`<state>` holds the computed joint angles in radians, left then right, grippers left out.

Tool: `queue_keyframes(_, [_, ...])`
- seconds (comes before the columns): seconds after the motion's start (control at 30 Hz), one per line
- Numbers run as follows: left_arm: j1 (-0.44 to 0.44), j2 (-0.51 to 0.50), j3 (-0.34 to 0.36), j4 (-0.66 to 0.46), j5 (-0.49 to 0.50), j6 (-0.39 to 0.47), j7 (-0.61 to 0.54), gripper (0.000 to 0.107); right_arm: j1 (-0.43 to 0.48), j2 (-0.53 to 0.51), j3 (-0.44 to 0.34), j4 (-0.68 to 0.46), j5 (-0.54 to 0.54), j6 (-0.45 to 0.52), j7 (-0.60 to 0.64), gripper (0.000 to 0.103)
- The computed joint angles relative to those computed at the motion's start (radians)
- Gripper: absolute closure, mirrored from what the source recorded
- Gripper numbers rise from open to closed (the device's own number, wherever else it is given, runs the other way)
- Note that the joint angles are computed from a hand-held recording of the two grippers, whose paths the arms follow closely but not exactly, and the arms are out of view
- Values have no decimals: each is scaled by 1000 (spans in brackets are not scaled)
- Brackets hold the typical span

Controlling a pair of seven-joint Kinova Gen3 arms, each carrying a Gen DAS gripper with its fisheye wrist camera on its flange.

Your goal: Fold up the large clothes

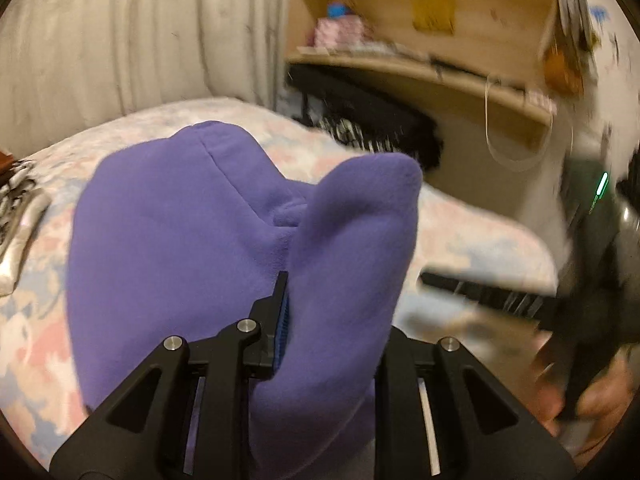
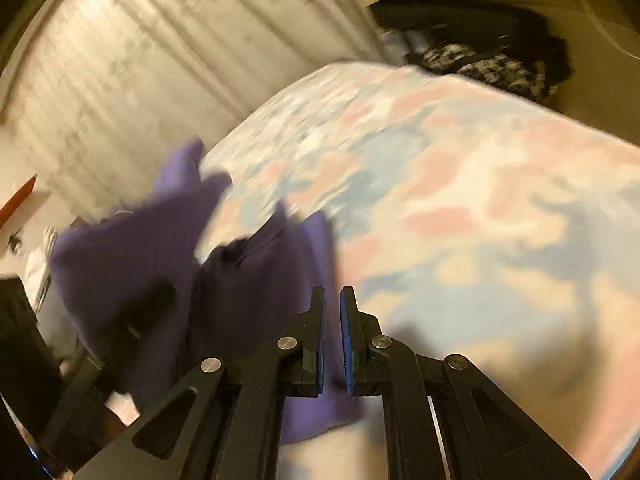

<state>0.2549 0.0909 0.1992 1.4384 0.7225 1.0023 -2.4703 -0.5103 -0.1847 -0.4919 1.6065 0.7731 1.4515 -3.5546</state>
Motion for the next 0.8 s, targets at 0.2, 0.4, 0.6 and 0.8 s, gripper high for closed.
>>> queue_keyframes(0.2, [247,55,-69,38,-244,-114,108,91,27,-44,12,68,-58,-29,-31,96])
queue_keyframes(0.4, [158,58,65,28,-314,-129,139,89,60,-63,-1,149,-118,-132,-39,96])
queue_keyframes(0.6, [85,112,69,-113,-256,29,68,61,75,-41,-6,161,-103,-178,-25,96])
queue_keyframes(0.8, [30,124,51,-186,-174,202,8,41,70,-49,-13,110,-107,-126,15,90])
